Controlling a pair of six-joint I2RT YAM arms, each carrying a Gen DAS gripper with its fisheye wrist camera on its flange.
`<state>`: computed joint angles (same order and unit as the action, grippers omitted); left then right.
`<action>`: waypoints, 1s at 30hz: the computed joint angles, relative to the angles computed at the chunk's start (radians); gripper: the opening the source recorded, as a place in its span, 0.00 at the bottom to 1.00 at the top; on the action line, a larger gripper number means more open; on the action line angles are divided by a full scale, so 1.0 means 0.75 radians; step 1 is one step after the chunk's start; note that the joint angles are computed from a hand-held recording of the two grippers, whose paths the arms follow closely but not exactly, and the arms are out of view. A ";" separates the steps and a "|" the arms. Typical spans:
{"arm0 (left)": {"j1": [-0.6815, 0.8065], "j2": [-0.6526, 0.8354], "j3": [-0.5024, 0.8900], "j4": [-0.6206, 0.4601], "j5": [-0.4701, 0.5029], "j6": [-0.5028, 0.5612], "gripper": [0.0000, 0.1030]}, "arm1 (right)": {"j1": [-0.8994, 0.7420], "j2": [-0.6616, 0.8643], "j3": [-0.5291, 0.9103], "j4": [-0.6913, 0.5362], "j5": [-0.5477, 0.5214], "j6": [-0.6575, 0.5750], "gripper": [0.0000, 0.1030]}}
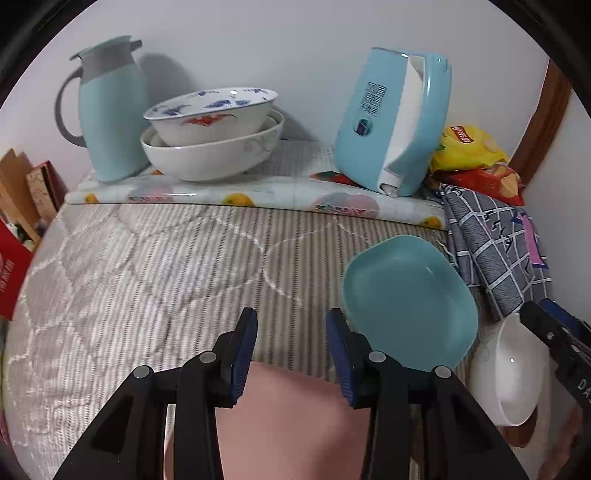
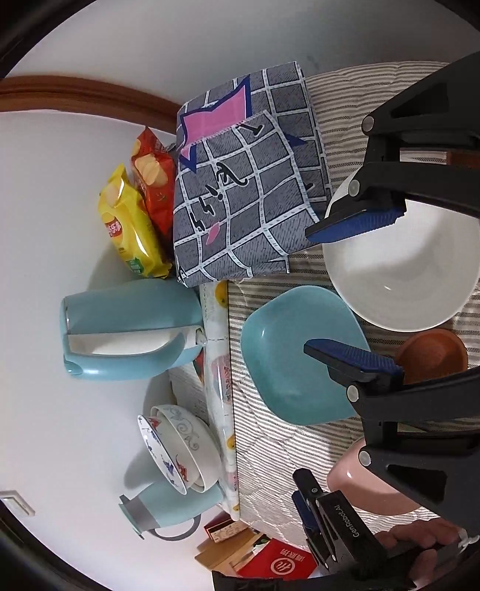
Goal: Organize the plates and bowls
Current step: 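Move the left gripper to the teal plate rim and close it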
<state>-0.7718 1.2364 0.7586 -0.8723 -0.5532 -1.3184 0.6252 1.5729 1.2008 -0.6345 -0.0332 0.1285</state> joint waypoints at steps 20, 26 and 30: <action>0.225 0.159 -0.052 0.404 0.190 0.306 0.36 | -0.008 0.333 0.200 -0.056 -0.064 -0.016 0.28; 0.276 0.229 -0.052 0.488 0.235 0.351 0.36 | -0.010 0.406 0.260 -0.079 -0.054 -0.038 0.27; 0.310 0.272 -0.046 0.529 0.249 0.383 0.36 | 0.004 0.448 0.298 -0.093 -0.024 -0.059 0.26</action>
<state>-0.5396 1.4406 0.7243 -0.4757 -0.3663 -1.0314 0.6282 1.9091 1.4244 -0.7043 -0.0514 0.0843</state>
